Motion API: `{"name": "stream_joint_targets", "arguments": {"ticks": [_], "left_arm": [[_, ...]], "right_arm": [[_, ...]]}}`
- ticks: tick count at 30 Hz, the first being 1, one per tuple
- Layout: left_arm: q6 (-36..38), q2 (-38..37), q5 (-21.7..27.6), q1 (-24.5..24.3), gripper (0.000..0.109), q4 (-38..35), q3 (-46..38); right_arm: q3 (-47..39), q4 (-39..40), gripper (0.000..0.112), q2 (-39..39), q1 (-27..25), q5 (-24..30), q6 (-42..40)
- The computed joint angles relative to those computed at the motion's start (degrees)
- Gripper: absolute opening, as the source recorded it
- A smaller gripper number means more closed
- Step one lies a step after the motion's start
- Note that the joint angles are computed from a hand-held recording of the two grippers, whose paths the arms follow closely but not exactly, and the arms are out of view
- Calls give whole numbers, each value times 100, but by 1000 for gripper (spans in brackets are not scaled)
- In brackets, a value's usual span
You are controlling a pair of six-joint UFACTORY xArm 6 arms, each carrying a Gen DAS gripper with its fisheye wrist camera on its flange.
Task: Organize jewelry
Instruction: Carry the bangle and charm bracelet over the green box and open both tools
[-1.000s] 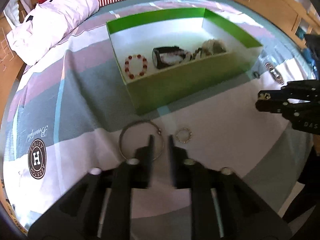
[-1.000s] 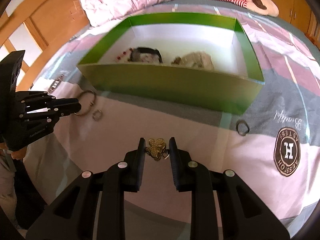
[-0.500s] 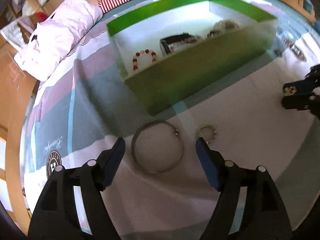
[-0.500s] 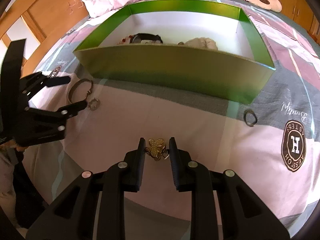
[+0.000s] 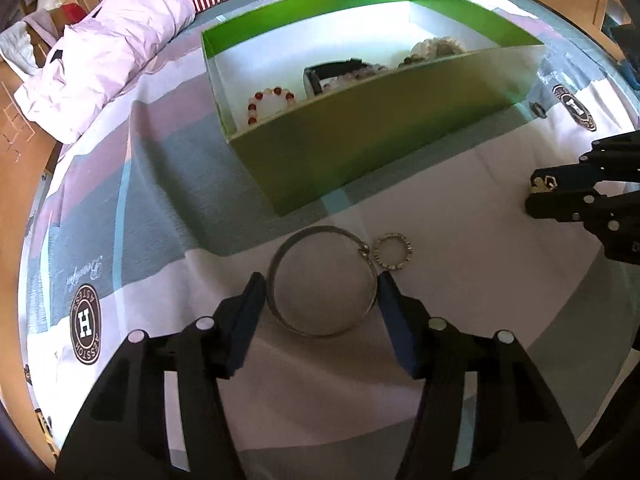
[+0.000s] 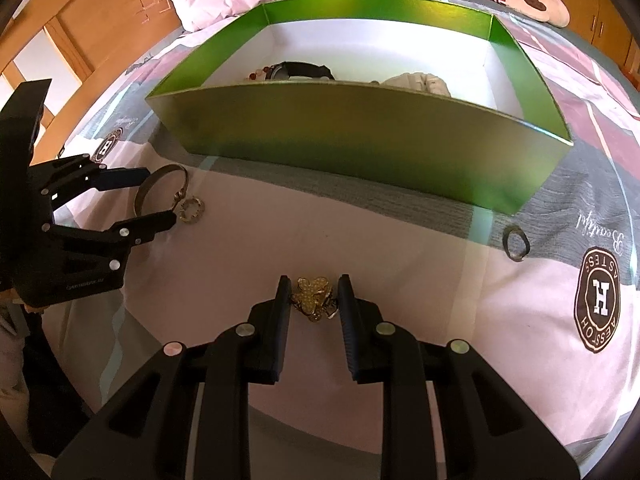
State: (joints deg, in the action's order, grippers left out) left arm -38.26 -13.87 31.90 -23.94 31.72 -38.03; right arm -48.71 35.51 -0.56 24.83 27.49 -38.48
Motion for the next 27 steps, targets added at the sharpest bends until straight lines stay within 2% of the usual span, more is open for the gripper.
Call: {"name": "stream_joint_targets", "arguments": {"ticks": [5, 8, 10, 14, 18, 20, 21, 22, 24, 27], "left_arm": [[-135, -490, -166, -55, 58, -30, 129], [33, -893, -552, 41, 58, -390, 137], [239, -899, -857, 211, 58, -748, -23], [254, -195, -789, 404, 58, -802, -828], [713, 795, -719, 536, 58, -1566, -1645], [625, 1181, -577, 535, 59, -1504, -1974], [532, 1297, -497, 533, 61, -1408, -2075], [449, 1366, -396, 523, 67, -1325, -2163], [401, 1285, -338, 489, 72, -1276, -2141], [290, 709, -346, 372, 74, -1116, -1689]], "right_arm": [[77, 366, 24, -275, -42, 1, -218], [9, 1038, 24, -553, -117, 87, -765], [-176, 1387, 24, -598, -192, 148, -990], [-954, 1326, 24, -102, -280, -23, -687], [-1862, 690, 24, 798, -329, 10, 116], [-2088, 338, 37, 1078, -333, -173, 431], [-2106, 347, 52, 1085, -358, -188, 457], [-2108, 563, 59, 1045, -422, -111, 364], [-2013, 1166, 61, 850, -636, 255, 37], [-1491, 1083, 61, 307, -951, 428, -36]]}}
